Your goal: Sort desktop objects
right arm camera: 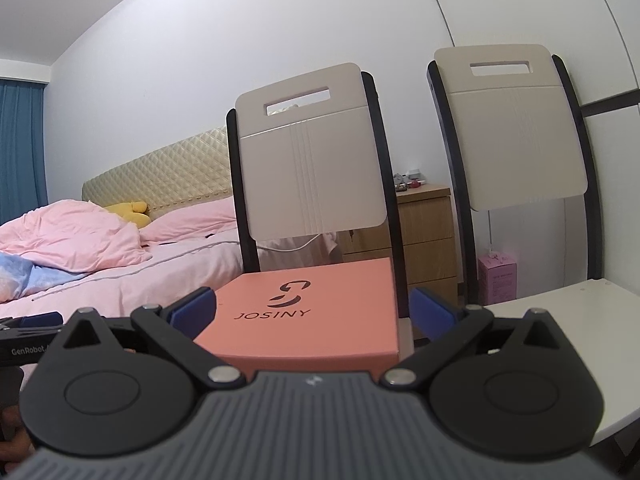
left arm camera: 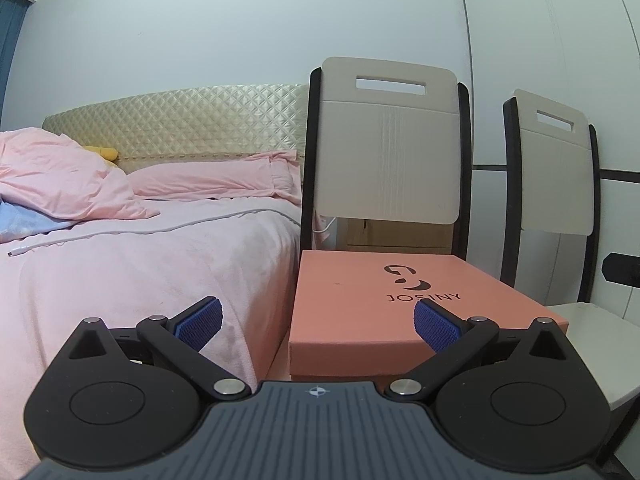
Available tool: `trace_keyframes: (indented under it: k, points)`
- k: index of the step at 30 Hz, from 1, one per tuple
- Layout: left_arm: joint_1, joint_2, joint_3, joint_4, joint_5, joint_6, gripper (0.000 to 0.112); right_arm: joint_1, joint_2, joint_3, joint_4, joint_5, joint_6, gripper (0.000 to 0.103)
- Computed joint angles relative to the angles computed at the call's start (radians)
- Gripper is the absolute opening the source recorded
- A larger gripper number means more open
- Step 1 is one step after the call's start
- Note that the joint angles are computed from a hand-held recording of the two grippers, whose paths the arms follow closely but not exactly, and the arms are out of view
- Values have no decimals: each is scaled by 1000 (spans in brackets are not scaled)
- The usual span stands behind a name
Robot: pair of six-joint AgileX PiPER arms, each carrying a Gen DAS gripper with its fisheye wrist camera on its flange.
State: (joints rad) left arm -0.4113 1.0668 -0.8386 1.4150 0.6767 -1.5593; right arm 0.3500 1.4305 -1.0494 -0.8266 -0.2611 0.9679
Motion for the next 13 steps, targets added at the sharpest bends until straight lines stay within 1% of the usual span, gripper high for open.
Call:
trace_keyframes:
  k: [5,13]
  points:
    - [3,-1,2,-2,-5,0,103,2,-6,7,41,0,-46,103]
    - [4,-10,10,5,-17,-5,103,3,-6,8,41,1,-47,103]
